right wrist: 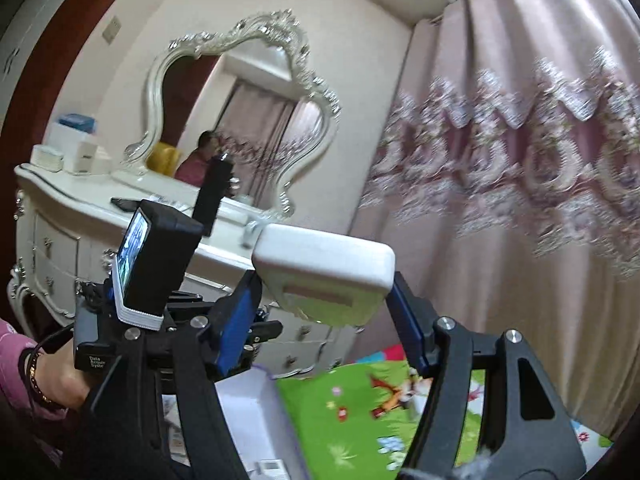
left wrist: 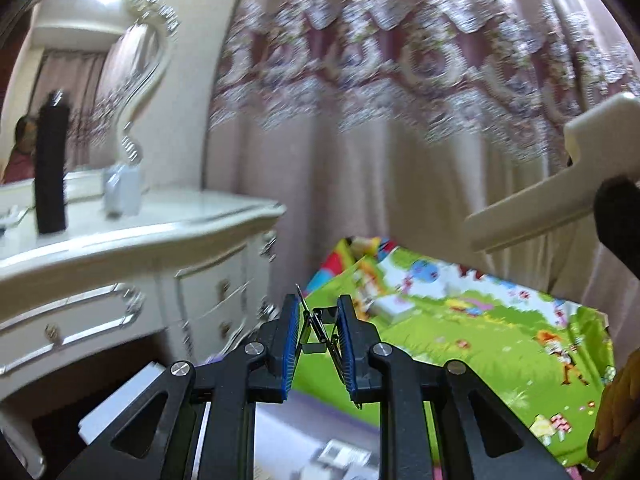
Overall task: Organize rigid objects
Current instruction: 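Lift the clip and white holder and carry both over the storage box, then open both grippers to drop the clip and holder into the storage box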
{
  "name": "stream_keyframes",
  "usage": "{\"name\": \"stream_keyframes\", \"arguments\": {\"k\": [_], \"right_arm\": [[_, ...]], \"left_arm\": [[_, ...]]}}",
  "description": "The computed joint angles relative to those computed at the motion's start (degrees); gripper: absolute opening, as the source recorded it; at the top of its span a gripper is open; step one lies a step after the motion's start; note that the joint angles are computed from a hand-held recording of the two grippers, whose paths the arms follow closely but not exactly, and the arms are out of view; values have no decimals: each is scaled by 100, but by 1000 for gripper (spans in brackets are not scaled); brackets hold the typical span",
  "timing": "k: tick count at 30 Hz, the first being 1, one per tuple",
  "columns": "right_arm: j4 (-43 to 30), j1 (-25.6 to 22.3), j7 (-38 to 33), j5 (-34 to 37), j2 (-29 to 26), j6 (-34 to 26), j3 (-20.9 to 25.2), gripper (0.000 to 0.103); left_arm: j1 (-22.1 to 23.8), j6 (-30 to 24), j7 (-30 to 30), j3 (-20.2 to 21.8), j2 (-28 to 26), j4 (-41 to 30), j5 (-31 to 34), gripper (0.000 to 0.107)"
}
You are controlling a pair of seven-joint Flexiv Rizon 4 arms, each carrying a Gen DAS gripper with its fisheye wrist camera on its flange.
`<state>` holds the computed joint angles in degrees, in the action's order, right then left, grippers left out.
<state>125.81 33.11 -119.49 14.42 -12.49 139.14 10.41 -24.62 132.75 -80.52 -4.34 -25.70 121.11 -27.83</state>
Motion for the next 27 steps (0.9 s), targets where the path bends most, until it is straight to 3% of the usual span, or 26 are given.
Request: {"name": "stream_keyframes", "arguments": {"k": [5, 9, 17, 18, 19, 20, 22, 25, 27], "right_arm": [[-112, -174, 668, -469, -330, -930, -35, 68], [-197, -584, 1573, -1408, -674, -1598, 27, 68], [-419, -1120, 2525, -2977, -1307, -2716, 183, 68], [-440, -1184, 2612, -3090, -1362, -2777, 220, 68], [-496, -1379, 2733, -3294, -1441, -2898, 371, 68], [-571, -1735, 2882, -3608, -1543, -3084, 676, 68], [-680, -2169, 3059, -3990, -1683, -3357, 1062, 72], [-668, -2374, 3159, -4140, -1688, -3346, 1204, 83], [-553, -2242, 3204, -4065, -1585, -3111, 985, 84]], "left_arm": [[185, -296, -315, 33, -87, 318, -56, 20], [219, -527, -489, 98, -241, 401, -117, 20], [295, -1342, -931, 279, -579, 270, -151, 22], [169, -1497, -891, 411, -608, 233, -300, 25], [53, -1706, -850, 539, -627, 192, -457, 39], [-40, -1857, -854, 645, -644, 161, -573, 60], [-270, -2030, -969, 897, -675, 152, -839, 83], [-337, -1910, -1125, 1007, -645, 249, -853, 86], [-581, -1968, -1007, 1228, -661, 210, -1035, 86]]}}
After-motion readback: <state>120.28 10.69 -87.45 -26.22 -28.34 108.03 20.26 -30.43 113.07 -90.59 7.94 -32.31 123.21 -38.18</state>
